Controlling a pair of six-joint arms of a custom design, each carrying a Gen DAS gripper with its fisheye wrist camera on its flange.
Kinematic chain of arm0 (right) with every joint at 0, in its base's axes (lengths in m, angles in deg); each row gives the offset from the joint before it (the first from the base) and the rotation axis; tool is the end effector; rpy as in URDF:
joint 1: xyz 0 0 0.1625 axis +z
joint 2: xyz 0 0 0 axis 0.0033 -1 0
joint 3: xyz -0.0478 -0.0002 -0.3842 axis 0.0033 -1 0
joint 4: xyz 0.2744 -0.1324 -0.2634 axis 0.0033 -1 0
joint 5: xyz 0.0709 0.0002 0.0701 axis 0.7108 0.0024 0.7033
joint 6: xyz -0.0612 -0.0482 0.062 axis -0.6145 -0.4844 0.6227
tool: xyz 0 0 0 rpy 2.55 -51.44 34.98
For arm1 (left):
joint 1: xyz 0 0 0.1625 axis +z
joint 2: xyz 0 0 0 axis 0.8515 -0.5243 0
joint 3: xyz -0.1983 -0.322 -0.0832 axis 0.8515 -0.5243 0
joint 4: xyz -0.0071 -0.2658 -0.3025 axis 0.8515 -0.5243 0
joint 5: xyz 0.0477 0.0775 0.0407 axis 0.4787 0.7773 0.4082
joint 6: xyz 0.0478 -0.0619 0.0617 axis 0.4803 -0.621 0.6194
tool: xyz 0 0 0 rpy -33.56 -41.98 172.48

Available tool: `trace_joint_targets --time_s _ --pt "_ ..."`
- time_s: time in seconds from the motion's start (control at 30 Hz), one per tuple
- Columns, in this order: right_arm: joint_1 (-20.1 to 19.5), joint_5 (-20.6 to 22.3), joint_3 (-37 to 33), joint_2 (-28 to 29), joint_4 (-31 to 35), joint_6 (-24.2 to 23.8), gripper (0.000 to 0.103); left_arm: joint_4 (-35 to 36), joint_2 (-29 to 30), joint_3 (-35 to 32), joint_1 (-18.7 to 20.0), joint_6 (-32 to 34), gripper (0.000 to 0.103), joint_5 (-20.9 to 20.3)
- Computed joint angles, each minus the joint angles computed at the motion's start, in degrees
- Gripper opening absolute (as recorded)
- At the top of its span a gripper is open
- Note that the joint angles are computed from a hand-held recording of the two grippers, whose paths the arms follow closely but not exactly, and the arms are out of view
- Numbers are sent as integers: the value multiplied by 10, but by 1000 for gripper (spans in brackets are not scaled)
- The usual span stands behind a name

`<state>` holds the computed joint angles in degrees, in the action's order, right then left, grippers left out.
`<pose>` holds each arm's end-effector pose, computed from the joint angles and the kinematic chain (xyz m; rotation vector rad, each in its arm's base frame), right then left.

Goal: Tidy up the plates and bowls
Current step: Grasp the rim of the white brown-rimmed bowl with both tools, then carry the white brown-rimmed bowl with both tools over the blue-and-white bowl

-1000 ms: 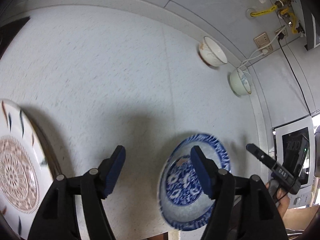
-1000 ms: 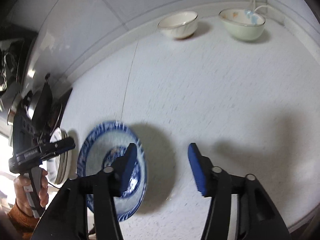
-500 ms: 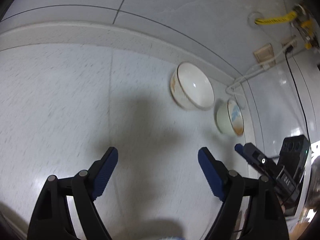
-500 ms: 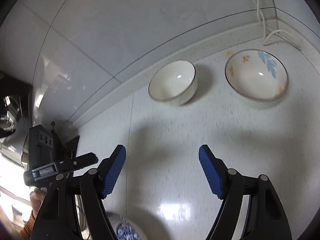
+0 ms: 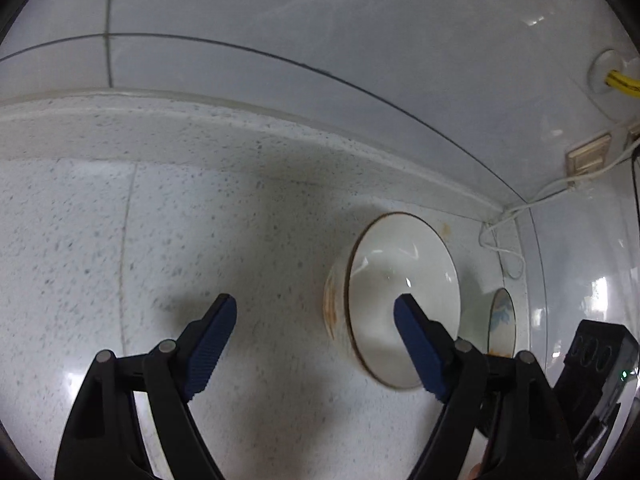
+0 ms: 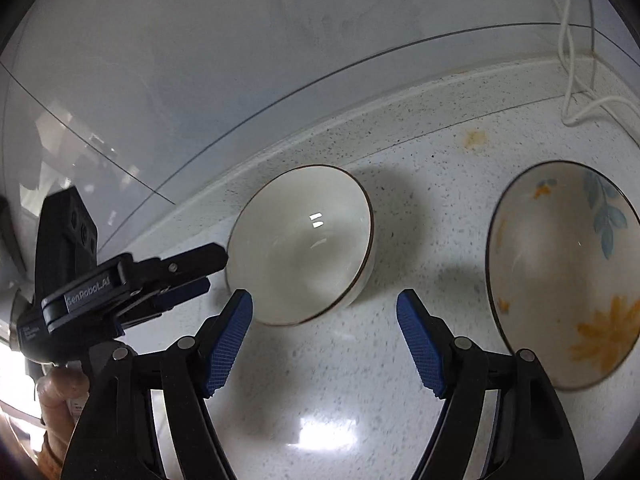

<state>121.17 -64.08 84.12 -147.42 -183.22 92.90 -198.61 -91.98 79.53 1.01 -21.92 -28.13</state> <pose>0.2738 -0.3034 0.1105 -0.0582 -2.6606 0.8576 -0.0967 -0.4892 0.2162 0.1941 2.8656 -0.3704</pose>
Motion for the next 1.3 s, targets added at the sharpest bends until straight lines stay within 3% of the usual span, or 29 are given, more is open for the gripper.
trace_joint_targets --time_s 0.07,0.27,0.47,0.7,0.83,1.03,1.3 --pt "-1 1 -9 6 6 -12 62 -8 18 -7 4 2 78 2" --pt "-5 -13 -26 18 37 -17 50 -25 50 -14 9 27 54 2" --pt "-15 -20 -28 15 47 -12 23 -27 67 -26 17 37 16 -12" --pt "-14 -21 -33 9 67 0 18 -23 56 -17 25 42 13 -35" --pt "-10 -14 -26 -3 85 14 14 -6 31 1 11 30 13 -23" --pt "9 -10 -8 -27 113 45 13 27 -34 47 0 -3 13 -35" --pt "77 -33 -6 -62 203 110 13 90 -157 97 -33 -46 13 -38"
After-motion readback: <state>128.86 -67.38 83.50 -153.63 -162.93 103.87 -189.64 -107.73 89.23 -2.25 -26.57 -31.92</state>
